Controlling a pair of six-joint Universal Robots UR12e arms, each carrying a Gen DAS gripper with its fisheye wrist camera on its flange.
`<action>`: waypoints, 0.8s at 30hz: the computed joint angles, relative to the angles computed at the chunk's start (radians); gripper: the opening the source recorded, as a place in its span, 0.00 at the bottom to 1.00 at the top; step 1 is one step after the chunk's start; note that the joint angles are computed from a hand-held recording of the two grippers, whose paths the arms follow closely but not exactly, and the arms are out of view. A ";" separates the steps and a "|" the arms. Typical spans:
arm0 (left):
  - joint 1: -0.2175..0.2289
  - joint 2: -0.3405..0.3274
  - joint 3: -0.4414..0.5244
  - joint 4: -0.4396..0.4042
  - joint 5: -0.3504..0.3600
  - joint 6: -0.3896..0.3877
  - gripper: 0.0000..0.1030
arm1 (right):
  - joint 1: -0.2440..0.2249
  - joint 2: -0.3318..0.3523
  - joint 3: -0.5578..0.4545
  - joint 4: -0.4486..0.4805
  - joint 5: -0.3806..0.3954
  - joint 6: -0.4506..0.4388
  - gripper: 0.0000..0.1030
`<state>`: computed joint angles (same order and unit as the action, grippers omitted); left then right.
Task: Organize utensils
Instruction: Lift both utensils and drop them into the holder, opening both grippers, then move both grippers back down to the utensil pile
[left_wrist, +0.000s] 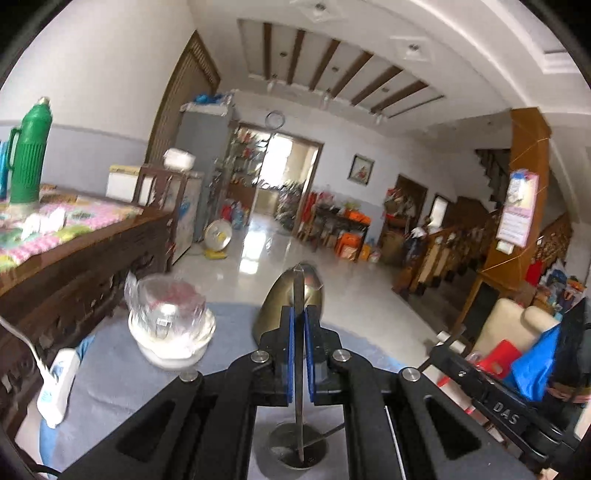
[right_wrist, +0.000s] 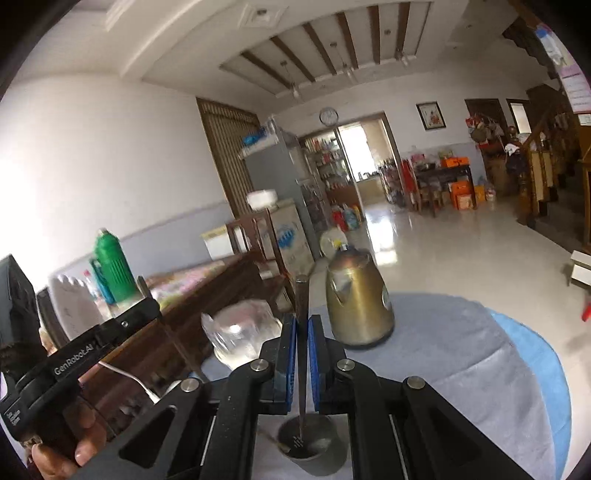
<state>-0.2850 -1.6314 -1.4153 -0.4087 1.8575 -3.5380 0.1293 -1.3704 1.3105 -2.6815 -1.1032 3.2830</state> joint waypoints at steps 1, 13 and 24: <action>0.003 -0.003 -0.005 -0.017 -0.001 -0.013 0.06 | 0.008 0.006 -0.001 0.015 -0.018 -0.011 0.07; 0.007 0.040 -0.049 -0.316 -0.012 -0.060 0.54 | -0.021 -0.016 0.030 0.328 0.106 -0.080 0.16; -0.098 0.105 -0.118 -0.560 0.200 -0.026 0.65 | -0.094 -0.162 0.249 0.249 0.214 -0.049 0.57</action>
<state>-0.3833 -1.5263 -1.5333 -0.9691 2.0573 -3.5638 0.0358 -1.5319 1.5598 -2.4321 -0.8891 3.2341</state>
